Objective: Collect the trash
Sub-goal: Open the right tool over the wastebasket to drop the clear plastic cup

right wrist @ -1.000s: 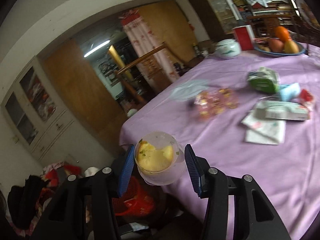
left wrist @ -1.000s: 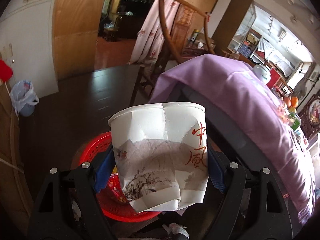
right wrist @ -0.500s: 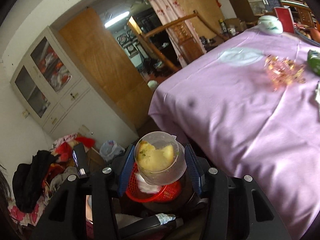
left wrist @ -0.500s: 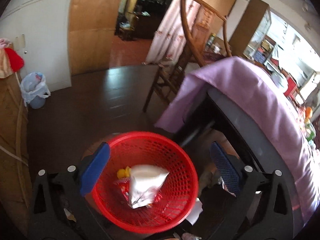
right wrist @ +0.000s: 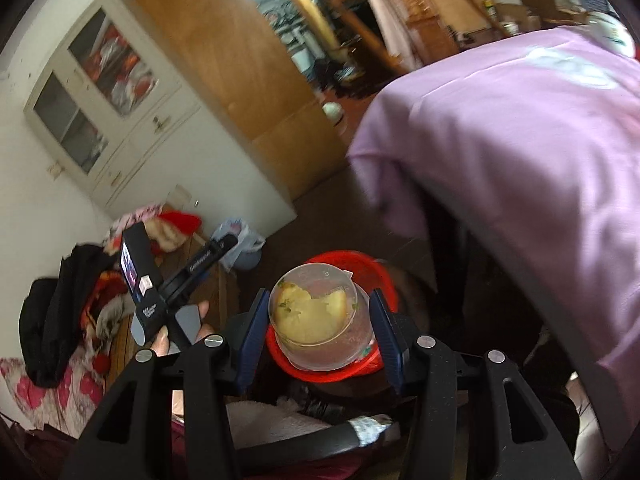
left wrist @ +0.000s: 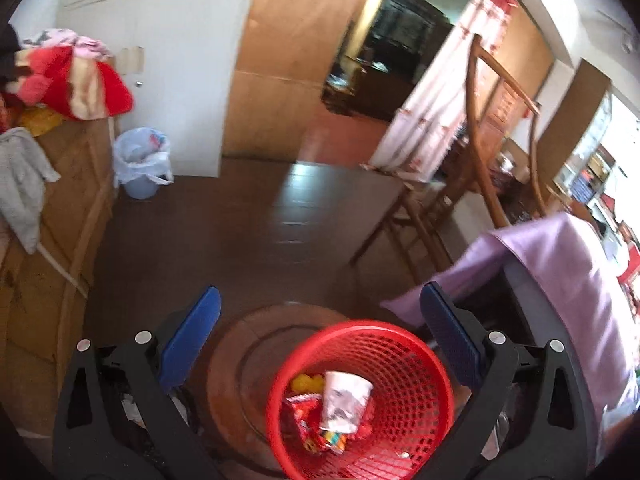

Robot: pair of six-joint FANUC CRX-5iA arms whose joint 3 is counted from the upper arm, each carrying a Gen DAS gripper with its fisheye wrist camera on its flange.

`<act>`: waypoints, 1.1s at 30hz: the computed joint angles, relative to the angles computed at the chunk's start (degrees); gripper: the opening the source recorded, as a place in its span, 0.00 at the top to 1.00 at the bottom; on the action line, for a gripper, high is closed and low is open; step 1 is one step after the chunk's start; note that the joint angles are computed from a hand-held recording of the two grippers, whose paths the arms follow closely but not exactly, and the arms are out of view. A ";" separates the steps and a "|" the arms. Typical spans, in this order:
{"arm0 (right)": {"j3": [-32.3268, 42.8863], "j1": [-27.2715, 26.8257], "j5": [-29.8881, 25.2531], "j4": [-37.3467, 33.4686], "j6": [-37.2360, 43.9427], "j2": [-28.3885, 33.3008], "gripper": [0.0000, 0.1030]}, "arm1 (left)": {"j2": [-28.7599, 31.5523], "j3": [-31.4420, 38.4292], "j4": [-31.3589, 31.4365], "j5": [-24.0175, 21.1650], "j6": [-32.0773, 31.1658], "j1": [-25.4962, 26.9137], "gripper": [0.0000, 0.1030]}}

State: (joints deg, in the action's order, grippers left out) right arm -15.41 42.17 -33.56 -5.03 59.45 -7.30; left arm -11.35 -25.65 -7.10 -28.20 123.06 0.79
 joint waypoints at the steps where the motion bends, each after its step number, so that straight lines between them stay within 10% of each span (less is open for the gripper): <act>1: 1.41 0.05 -0.66 -1.43 1.59 1.26 0.51 | -0.04 0.35 -1.32 -0.74 1.79 0.03 0.06; 14: 13.11 -0.48 -6.65 -12.04 15.67 13.01 0.39 | 0.38 -1.60 5.79 -0.29 -2.58 2.76 0.06; 33: -5.18 2.61 5.77 12.90 -12.39 -1.39 0.29 | 3.01 -1.40 10.45 0.01 -9.41 -0.52 0.06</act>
